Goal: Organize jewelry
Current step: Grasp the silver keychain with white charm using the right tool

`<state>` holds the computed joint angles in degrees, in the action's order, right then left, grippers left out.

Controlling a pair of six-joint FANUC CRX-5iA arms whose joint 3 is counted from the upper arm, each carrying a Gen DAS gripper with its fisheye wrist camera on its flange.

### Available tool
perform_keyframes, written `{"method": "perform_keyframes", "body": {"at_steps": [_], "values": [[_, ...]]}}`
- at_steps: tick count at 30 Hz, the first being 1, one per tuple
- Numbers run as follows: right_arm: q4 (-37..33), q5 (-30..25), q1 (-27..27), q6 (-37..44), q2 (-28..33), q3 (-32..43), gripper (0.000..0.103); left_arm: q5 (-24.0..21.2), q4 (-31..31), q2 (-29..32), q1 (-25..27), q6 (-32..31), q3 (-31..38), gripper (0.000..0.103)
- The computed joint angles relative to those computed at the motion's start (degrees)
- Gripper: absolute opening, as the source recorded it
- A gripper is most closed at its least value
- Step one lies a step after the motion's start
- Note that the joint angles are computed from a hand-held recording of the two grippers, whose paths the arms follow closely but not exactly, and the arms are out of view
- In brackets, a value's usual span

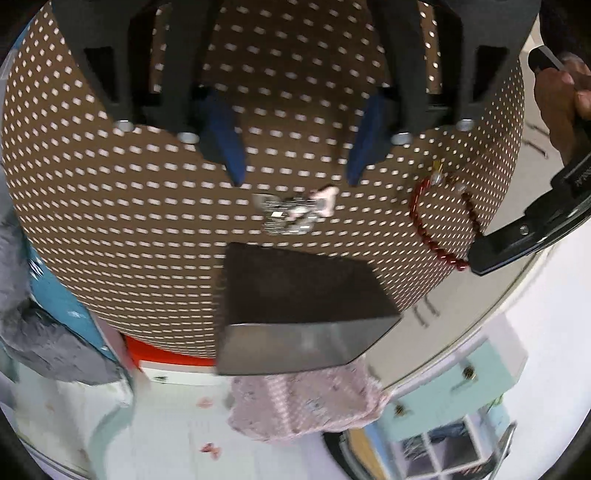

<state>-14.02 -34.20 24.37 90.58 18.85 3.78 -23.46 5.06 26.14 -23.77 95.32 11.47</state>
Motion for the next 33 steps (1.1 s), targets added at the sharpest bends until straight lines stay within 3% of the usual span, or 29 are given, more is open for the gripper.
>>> {"method": "perform_keyframes", "body": {"at_steps": [6,9,12,13,16,26,33], "values": [[3.67,0.76,2.08,-3.51,2.78,1.96,0.044,0.94,1.35,-0.93,0.98,-0.05,-2.35,0.007],[12.52,3.58,4.03,-10.67,3.27,-0.11,0.027,1.44,2.19,-1.13,1.16,-0.46,-3.00,0.007],[17.20,3.98,4.77,-13.20,3.55,-1.02,0.023,2.00,3.29,-1.34,1.38,-1.40,-3.78,0.007],[18.53,4.26,4.96,-13.39,3.34,-1.63,0.005,2.15,3.45,-1.36,1.40,-1.50,-3.90,0.007],[13.40,3.66,3.86,-9.48,2.25,-1.33,0.005,2.66,4.48,-1.52,1.48,-2.35,-4.34,0.007],[6.77,5.25,1.80,-3.17,-3.33,-5.03,0.004,3.44,4.47,-2.12,1.29,-2.73,-4.60,0.007],[-4.74,2.21,-1.06,6.37,-5.29,-2.70,0.005,3.99,3.80,-2.98,1.21,-2.61,-5.04,0.007]]}}
